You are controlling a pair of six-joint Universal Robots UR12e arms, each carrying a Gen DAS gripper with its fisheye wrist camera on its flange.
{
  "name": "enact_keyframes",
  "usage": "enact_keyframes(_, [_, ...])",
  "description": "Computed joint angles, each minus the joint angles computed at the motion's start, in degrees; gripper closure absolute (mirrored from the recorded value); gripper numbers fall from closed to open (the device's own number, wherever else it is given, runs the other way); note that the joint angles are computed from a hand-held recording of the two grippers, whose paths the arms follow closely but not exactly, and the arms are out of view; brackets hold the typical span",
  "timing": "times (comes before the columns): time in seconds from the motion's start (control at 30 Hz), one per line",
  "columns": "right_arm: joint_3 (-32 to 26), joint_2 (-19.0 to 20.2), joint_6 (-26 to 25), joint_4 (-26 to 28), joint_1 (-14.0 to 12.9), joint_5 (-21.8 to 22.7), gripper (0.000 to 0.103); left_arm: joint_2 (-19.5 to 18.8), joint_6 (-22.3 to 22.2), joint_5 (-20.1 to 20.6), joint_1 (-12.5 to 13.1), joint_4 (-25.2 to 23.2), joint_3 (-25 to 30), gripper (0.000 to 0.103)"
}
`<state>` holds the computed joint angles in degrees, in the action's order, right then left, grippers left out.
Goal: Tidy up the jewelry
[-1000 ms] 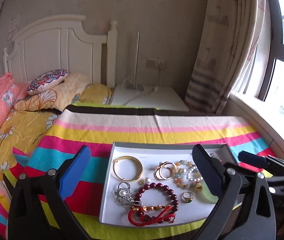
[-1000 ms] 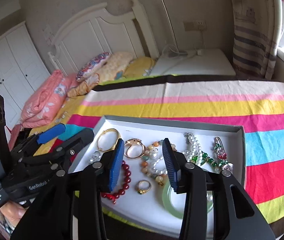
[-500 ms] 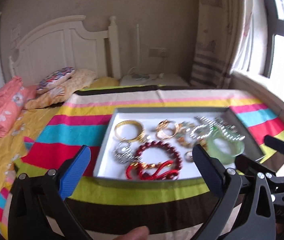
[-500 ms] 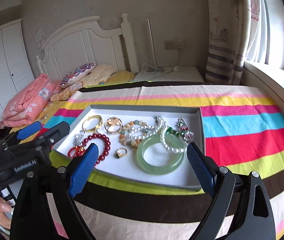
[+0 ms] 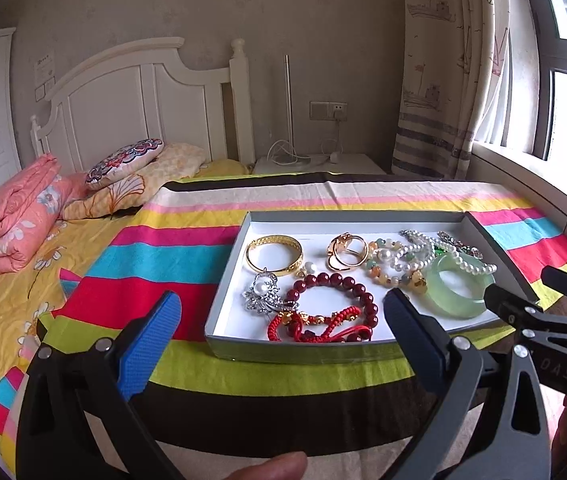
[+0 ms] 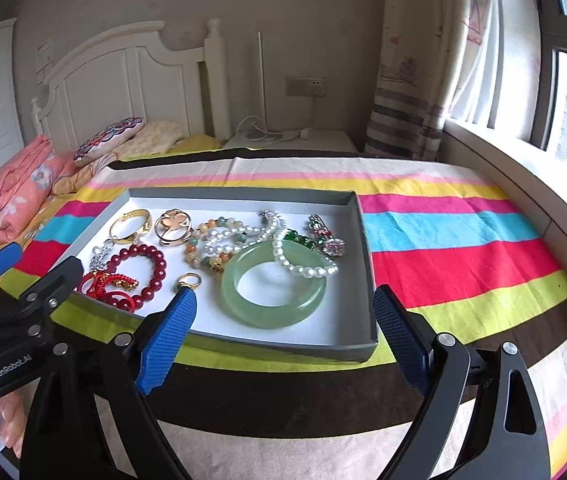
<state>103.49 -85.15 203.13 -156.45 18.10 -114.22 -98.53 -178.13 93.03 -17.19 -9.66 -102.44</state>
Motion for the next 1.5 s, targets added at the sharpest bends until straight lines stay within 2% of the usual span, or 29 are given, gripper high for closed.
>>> enact_keyframes(0.2, [-0.73, 0.29, 1.56, 2.97, -0.11, -0.91, 0.016, 0.03, 0.46, 0.06, -0.04, 0.1, -0.08, 0.002])
enact_keyframes(0.47, [-1.27, 0.83, -0.53, 3.2, 0.57, -2.21, 0.016, -0.08, 0.17, 0.87, -0.29, -0.09, 0.06, 0.002])
enact_keyframes(1.03, [-1.13, 0.71, -0.06, 3.47, 0.32, -1.23, 0.016, -0.21, -0.39, 2.2, -0.34, -0.94, 0.34, 0.002])
enact_keyframes(1.5, [-1.19, 0.77, -0.11, 3.63, 0.21, -0.68, 0.016, -0.13, 0.41, 1.38, -0.32, -0.52, 0.04, 0.002])
